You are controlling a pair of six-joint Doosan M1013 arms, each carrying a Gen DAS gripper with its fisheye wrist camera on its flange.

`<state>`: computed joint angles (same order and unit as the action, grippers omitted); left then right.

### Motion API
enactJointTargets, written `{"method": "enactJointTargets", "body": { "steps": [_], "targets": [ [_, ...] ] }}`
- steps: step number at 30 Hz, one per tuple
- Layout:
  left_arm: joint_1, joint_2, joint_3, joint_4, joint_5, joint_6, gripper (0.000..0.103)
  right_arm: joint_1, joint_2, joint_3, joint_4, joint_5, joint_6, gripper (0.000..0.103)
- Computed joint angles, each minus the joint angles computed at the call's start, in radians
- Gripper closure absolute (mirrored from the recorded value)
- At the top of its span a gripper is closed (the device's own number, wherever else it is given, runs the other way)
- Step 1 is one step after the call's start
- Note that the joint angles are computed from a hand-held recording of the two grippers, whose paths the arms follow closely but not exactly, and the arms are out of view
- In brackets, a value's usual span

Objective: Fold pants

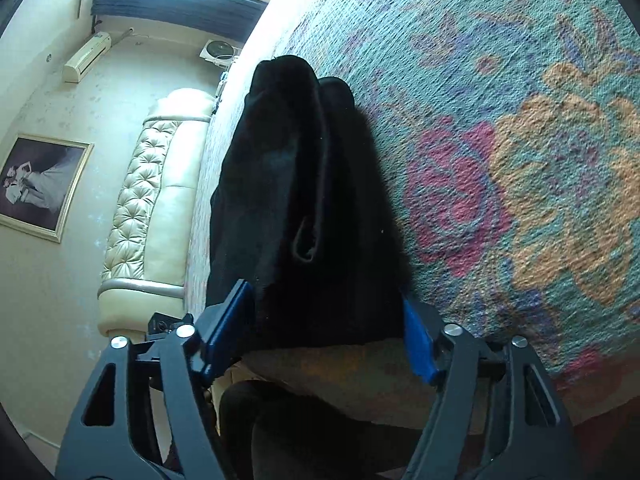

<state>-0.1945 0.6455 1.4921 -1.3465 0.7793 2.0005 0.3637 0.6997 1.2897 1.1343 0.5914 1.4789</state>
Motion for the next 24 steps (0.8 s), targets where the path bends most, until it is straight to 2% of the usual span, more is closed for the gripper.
{"method": "enactJointTargets", "body": {
  "steps": [1, 2, 5, 8, 15, 19, 24],
  "targets": [
    [-0.005, -0.001, -0.01, 0.063, -0.012, -0.032, 0.045, 0.001, -0.001, 0.004, 0.002, -0.005, -0.009, 0.05],
    [-0.007, -0.002, -0.01, 0.074, -0.018, -0.029, 0.048, 0.002, -0.002, 0.008, 0.015, -0.009, -0.022, 0.055],
    [-0.012, -0.01, -0.01, 0.118, -0.038, -0.021, 0.055, -0.002, -0.005, 0.028, 0.079, -0.013, -0.075, 0.061],
    [-0.02, -0.018, -0.009, 0.163, -0.061, -0.025, 0.057, -0.007, -0.008, 0.046, 0.126, -0.014, -0.118, 0.062],
    [-0.033, -0.025, -0.02, 0.218, -0.095, -0.048, 0.061, -0.008, -0.02, 0.071, 0.143, -0.031, -0.137, 0.062],
    [-0.053, -0.048, -0.013, 0.305, -0.162, -0.065, 0.067, 0.007, -0.016, 0.04, 0.058, -0.044, -0.057, 0.062],
    [-0.047, -0.052, -0.018, 0.328, -0.168, -0.08, 0.07, 0.017, -0.012, 0.018, 0.026, -0.046, -0.021, 0.064]
  ]
}}
